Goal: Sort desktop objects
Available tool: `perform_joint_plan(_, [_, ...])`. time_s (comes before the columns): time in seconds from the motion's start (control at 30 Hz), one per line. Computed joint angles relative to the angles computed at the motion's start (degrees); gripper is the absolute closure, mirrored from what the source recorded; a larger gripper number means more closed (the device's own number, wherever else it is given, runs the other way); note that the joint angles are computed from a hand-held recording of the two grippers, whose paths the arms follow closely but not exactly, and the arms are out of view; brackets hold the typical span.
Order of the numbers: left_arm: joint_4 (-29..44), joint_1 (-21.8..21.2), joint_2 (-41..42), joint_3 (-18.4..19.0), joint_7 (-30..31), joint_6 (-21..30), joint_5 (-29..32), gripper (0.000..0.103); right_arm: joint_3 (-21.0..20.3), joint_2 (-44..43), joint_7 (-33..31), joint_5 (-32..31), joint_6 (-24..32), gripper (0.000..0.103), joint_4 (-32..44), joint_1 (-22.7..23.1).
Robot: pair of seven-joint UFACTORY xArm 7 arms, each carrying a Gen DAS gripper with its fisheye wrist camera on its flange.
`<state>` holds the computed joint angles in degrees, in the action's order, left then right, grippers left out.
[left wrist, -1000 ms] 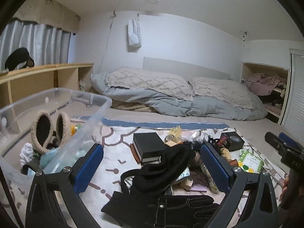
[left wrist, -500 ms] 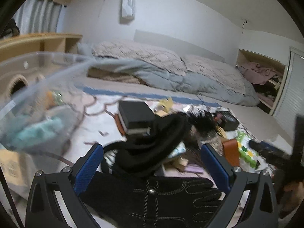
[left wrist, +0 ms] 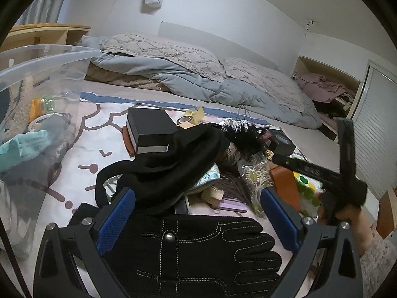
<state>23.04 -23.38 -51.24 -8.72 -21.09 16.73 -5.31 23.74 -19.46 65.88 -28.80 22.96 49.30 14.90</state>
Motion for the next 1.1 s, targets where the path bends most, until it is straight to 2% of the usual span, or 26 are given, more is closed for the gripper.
perform_joint_plan(0.13, [0.0,-0.39,0.6,0.1,0.37,-0.02,0.11,0.007,-0.65,2.29,1.06,-0.58,-3.52,0.057,0.65,-1.38])
perform_joint_plan(0.23, [0.04,-0.73,1.14,0.19,0.77,-0.15,0.12,0.007,-3.91,5.88,-5.91,4.37,-3.73,0.057,1.71,2.47])
perform_joint_plan(0.27, [0.02,-0.93,1.29,0.24,0.91,-0.17,0.08,0.007,-4.18,6.62,-6.65,4.28,-3.44,0.057,1.76,3.25])
perform_joint_plan(0.3, [0.05,-1.17,1.5,0.32,1.06,-0.11,0.01,0.007,-2.1,6.58,-7.36,2.83,-2.07,0.057,1.97,2.03])
perform_joint_plan(0.33, [0.11,-1.4,1.74,0.38,1.17,-0.03,-0.09,0.007,-2.25,7.03,-10.01,3.78,-0.55,0.057,2.61,3.2])
perform_joint_plan(0.4, [0.28,-1.58,2.1,0.2,1.17,0.15,-0.23,0.007,-6.29,8.86,-18.51,11.47,0.66,0.057,2.92,9.67])
perform_joint_plan(0.43, [0.3,-1.66,2.2,0.09,1.18,0.23,-0.25,0.007,-6.12,8.78,-20.36,13.41,0.89,0.057,2.52,10.16])
perform_joint_plan(0.5, [0.38,-1.76,2.26,-0.06,1.38,0.55,-0.15,0.007,-5.48,7.78,-19.93,13.6,1.78,0.057,1.54,10.73])
perform_joint_plan(0.63, [0.38,-1.55,2.12,-0.44,1.54,1.14,0.16,0.007,-8.02,4.16,-24.93,23.98,2.72,0.057,-1.62,13.8])
perform_joint_plan(0.83, [0.31,-1.78,1.69,-0.13,1.67,2.51,-0.18,0.007,-5.56,-1.28,-23.78,25.3,7.13,0.057,-4.98,13.15])
perform_joint_plan(1.03, [0.11,-2.63,0.43,-0.36,1.96,3.77,-0.55,0.007,-4.99,-6.9,-24.18,27.88,10.42,0.057,-8.71,15.27])
perform_joint_plan(1.1, [0.12,-3.92,0.09,-0.21,2.34,4.39,-1.07,0.007,-3.66,-10.05,-21.5,27.17,10.98,0.057,-9.97,14.23])
